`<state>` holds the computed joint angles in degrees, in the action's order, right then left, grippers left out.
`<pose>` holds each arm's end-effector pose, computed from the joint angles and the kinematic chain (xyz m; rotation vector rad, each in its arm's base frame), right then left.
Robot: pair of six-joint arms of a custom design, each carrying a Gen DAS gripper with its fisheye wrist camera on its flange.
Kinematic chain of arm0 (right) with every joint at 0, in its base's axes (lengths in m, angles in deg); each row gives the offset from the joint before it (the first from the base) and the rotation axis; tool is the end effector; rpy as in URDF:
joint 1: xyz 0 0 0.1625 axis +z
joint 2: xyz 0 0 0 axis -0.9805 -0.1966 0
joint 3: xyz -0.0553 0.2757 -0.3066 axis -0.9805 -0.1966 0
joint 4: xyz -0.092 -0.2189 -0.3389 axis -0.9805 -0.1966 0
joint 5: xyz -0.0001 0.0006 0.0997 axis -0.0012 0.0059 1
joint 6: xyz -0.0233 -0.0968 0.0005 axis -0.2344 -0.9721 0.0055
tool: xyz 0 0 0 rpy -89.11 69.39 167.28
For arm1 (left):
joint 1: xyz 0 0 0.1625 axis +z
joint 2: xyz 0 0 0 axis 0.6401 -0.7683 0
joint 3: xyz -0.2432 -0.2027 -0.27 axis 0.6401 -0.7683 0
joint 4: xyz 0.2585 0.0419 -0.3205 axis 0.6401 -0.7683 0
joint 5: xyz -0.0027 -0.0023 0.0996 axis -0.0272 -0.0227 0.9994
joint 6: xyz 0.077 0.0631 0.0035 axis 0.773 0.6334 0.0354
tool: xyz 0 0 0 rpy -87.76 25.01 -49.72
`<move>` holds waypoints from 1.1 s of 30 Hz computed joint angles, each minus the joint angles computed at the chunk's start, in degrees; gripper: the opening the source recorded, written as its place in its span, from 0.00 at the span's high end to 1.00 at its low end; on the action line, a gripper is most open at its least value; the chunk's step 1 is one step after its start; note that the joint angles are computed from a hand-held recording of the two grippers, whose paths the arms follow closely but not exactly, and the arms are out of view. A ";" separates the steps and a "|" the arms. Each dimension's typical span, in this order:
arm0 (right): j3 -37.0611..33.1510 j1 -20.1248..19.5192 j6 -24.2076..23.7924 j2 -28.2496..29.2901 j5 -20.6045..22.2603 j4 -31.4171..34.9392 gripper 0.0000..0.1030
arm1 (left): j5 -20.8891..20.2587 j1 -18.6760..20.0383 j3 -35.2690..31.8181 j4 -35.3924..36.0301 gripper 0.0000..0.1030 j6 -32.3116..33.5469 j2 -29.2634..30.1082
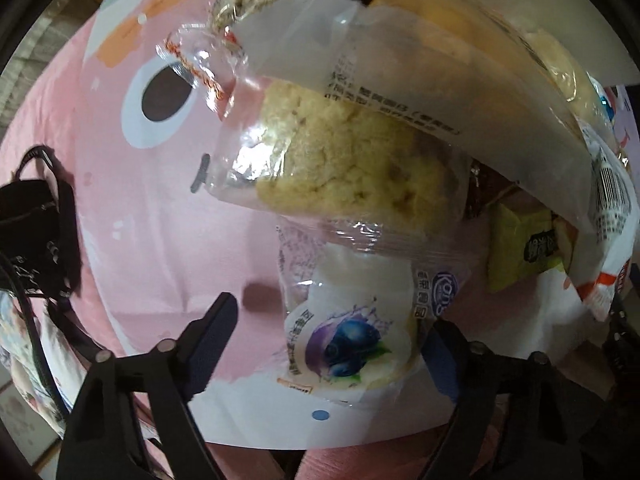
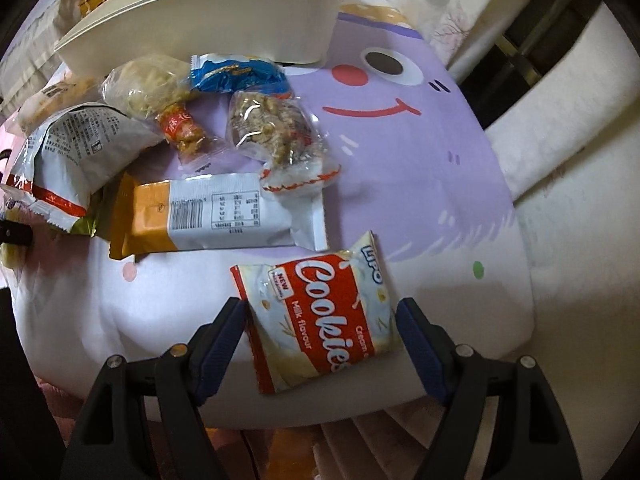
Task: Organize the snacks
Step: 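Grasp the blueberry bun pack with the left tool while the right tool grasps the red Cookies pack, then carry both packs into the white tray and open both tools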
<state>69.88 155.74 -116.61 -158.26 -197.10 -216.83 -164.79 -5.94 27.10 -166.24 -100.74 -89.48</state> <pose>-0.0043 -0.3167 0.3416 0.4010 -2.1959 0.1746 -0.2923 -0.3873 -0.0102 -0.2805 2.3353 0.1038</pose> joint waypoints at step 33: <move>-4.69 -1.83 7.20 1.13 6.73 8.19 0.47 | 2.09 -9.46 5.13 -4.02 0.55 -13.05 -1.10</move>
